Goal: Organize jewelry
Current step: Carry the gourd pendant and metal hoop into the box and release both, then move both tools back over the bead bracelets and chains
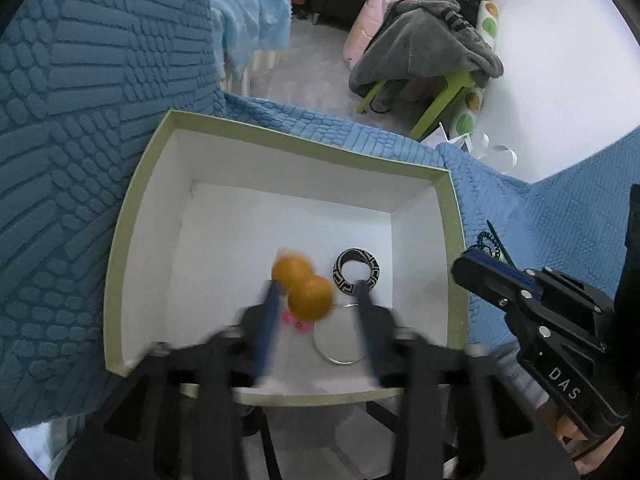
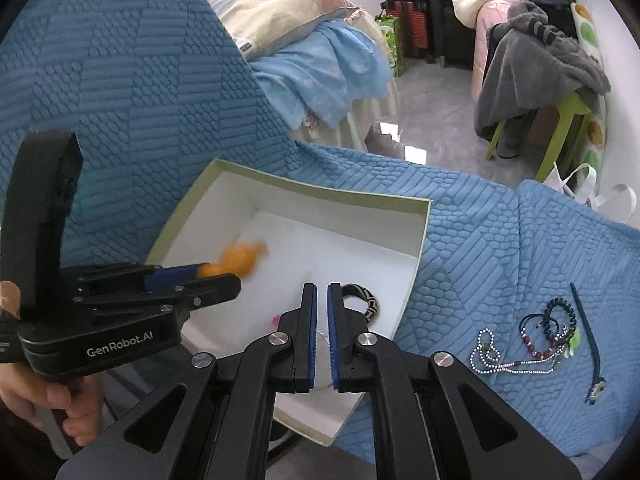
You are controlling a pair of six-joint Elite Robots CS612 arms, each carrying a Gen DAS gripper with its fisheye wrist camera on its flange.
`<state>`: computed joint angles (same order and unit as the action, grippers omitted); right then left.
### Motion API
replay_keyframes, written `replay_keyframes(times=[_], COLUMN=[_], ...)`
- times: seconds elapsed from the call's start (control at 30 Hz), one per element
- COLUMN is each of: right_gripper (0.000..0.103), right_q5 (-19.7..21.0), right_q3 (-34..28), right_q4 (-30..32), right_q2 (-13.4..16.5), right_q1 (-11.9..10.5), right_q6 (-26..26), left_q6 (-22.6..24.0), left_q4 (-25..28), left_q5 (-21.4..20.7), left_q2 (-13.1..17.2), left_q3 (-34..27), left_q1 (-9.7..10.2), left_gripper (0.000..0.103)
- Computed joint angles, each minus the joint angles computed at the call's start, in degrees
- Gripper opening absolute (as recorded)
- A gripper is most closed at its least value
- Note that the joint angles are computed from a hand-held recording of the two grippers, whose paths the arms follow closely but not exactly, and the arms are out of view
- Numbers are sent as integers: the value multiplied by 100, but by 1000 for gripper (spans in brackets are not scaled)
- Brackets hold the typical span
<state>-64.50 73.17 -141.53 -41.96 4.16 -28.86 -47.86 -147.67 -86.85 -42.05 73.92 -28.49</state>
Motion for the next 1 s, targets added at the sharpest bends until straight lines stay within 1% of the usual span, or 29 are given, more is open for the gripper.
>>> replay_keyframes(times=[0.03, 0.07, 0.1, 0.17, 0.23, 0.27, 0.3, 0.33, 0.4, 0.57, 0.63, 0.8, 1.0], right_gripper=[13, 22, 28, 31, 34, 35, 35, 35, 35, 35, 35, 35, 35], right_q5=[-52, -60, -35, 9, 171, 227, 249, 305, 456, 543, 560, 573, 505], right_q3=[21, 24, 55, 101, 156, 219, 302, 327, 370, 452, 499, 577, 657], right_q4=[-88, -153, -238, -376, -548, -745, -1018, -1162, -1355, -1779, -2025, -2447, -2812], right_q2=[-14, -18, -38, -73, -109, -136, -168, -175, -198, -250, -268, -287, -281], right_q1=[-1, 0, -11, -37, -93, -121, -148, -165, -222, -338, -388, -496, -642], right_q6=[12, 4, -14, 0, 49, 79, 109, 125, 179, 316, 383, 507, 618], left_q6=[-33, -16, 27, 71, 111, 128, 165, 193, 190, 220, 260, 384, 561], left_q4=[26, -12, -122, -293, -540, -621, -774, -939, -1209, -1763, -1867, -1958, -2036], left_q5=[135, 235, 283, 356, 605, 675, 772, 857, 986, 1290, 1390, 1414, 1304], left_q2=[-25, -44, -76, -81, -128, -132, -149, -164, -169, -160, -113, 8, 212], left_q3=[17, 35, 75, 72, 140, 141, 175, 201, 222, 226, 152, -54, -376], left_q1=[-19, -38, -53, -67, -126, -136, -160, -183, -211, -293, -328, -396, -456], left_gripper=[70, 71, 71, 71, 71, 71, 71, 71, 71, 71, 71, 71, 71])
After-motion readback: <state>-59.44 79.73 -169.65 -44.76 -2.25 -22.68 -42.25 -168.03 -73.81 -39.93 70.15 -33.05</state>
